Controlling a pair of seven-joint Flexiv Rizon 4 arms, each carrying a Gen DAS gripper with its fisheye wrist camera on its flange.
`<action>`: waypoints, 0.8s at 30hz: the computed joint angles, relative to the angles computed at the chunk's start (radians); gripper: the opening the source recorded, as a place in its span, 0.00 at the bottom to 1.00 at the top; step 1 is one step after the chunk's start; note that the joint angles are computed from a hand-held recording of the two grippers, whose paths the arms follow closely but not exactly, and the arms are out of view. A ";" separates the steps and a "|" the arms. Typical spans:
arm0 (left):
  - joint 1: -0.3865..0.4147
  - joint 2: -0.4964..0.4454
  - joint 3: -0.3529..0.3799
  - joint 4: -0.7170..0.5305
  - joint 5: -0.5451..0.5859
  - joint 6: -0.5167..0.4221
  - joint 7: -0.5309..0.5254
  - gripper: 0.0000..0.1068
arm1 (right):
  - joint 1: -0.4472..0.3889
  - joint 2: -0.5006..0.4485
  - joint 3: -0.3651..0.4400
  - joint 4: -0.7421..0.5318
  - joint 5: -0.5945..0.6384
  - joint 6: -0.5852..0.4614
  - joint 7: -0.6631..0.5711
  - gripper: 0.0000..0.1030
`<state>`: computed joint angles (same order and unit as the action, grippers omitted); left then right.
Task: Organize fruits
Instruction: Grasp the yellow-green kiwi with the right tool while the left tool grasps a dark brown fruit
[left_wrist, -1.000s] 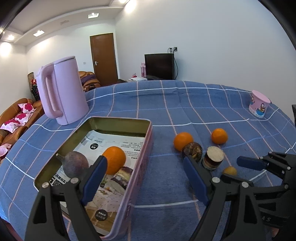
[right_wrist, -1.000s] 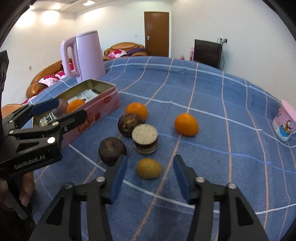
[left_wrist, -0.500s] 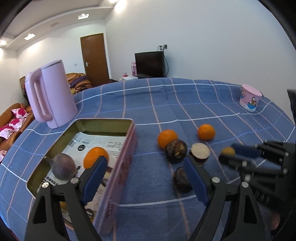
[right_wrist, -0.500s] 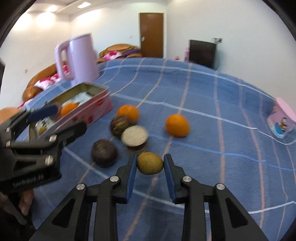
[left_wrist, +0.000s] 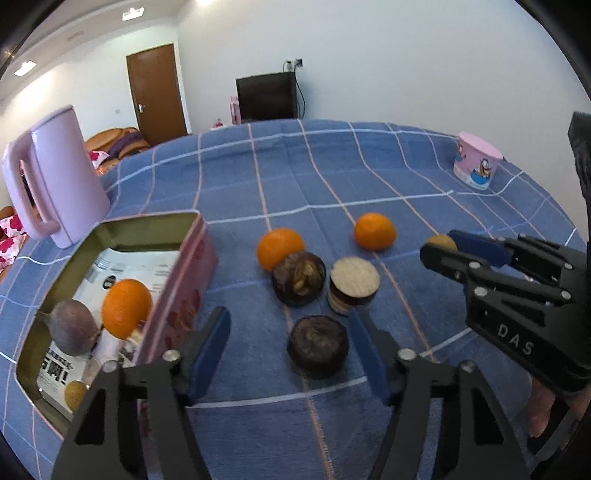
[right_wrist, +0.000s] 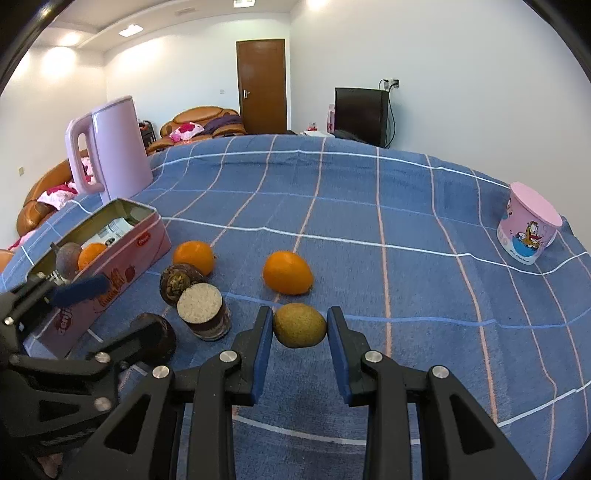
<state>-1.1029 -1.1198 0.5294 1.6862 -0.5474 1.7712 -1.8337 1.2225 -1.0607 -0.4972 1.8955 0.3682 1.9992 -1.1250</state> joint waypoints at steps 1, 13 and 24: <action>0.017 0.007 -0.022 -0.001 0.012 0.005 0.007 0.56 | -0.003 0.002 0.004 0.000 -0.003 0.001 -0.002 0.31; 0.221 0.067 -0.267 0.002 0.114 0.026 0.058 0.36 | -0.051 0.022 0.052 -0.006 -0.052 -0.015 -0.017 0.31; 0.134 0.050 -0.173 0.016 0.036 0.040 0.036 0.36 | -0.072 0.028 0.085 -0.001 -0.042 0.037 -0.049 0.31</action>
